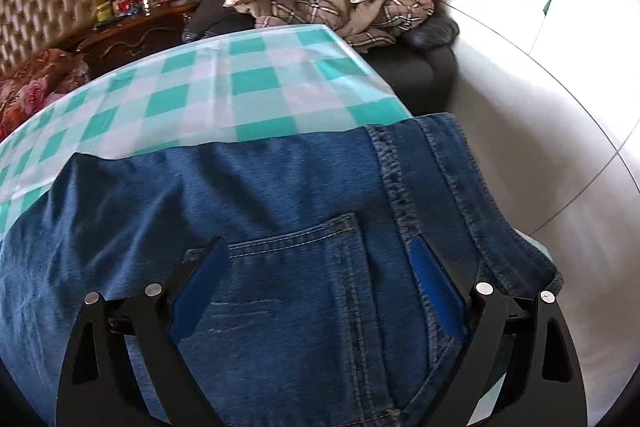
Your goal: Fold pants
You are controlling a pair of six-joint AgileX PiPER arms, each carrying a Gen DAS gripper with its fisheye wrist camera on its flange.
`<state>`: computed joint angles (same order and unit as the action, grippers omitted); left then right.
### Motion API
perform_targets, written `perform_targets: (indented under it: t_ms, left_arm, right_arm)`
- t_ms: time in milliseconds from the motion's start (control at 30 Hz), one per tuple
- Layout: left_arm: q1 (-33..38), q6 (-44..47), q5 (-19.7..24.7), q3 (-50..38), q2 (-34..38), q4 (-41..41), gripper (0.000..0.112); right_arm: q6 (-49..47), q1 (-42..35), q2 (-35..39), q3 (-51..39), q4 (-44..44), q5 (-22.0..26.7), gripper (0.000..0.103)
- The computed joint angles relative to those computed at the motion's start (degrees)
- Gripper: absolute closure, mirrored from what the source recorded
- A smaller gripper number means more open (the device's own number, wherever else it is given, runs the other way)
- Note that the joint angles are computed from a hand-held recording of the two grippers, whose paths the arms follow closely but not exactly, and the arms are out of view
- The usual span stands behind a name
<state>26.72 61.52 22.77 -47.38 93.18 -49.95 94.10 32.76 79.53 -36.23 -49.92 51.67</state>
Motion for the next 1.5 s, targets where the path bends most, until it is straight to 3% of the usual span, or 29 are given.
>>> perform_targets:
  t_ms: [167,267,333,567,700,833,900,933,1000,1067,1167,1267,1333,1400,1500]
  left_arm:
    - [-6.7,4.3,-1.2,4.6,-1.9,-2.5,0.046]
    - [-9.8,4.8,-4.4,7.3,-2.6,-1.7,0.046]
    - [-9.8,5.4,-4.6,7.6,-2.0,-2.4,0.046]
    - [-8.5,-3.6,-5.4,6.9,-0.9,3.3,0.046]
    - [-11.4,2.0,-4.4,8.5,-3.5,-2.4,0.045]
    - [-20.4,6.7,-7.4,10.4,-3.6,-6.0,0.044]
    - [-21.8,0.8,-8.8,10.1,-2.4,0.0,0.044]
    - [-20.7,-4.4,-8.9,9.5,-1.5,4.8,0.044]
    - [-17.8,-12.9,-9.5,8.0,0.2,12.0,0.044]
    - [-11.3,-14.1,-5.5,4.6,0.9,10.1,0.044]
    - [-1.2,-8.1,10.5,-3.5,3.1,-5.0,0.037]
    - [0.5,-10.1,14.6,-8.2,5.6,-7.4,0.037]
    - [-1.9,-12.6,10.4,-7.2,3.7,-3.7,0.037]
    - [-5.1,-9.0,5.1,-2.1,0.4,-2.5,0.033]
    - [-11.9,-0.7,-4.1,5.5,-1.0,-2.5,0.033]
  right_arm:
    - [0.4,-1.0,1.4,1.1,0.3,-0.5,0.015]
    - [0.9,-2.1,2.3,2.4,0.4,1.0,0.015]
    - [1.0,-3.7,1.2,4.3,0.4,-0.8,0.015]
    - [1.2,-4.8,-2.5,7.2,0.1,-0.9,0.015]
    - [3.2,2.7,-5.6,6.3,-0.7,5.2,0.015]
    - [5.6,18.5,-2.7,1.2,-0.2,10.0,0.015]
    - [6.3,23.2,0.3,-1.7,0.8,6.9,0.015]
    - [6.3,24.6,2.2,-3.3,1.2,3.9,0.015]
    - [6.9,26.1,5.9,-6.0,0.9,2.4,0.015]
    - [6.7,26.5,9.6,-9.4,1.8,0.1,0.015]
    - [6.4,26.3,12.2,-13.6,0.9,-0.6,0.014]
    - [3.8,21.5,12.1,-15.7,5.8,-6.3,0.014]
    - [4.5,23.7,12.1,-17.1,5.6,-2.9,0.014]
    - [2.9,28.6,14.3,-19.9,3.9,2.0,0.014]
    - [-0.3,29.6,17.4,-22.0,5.3,0.4,0.014]
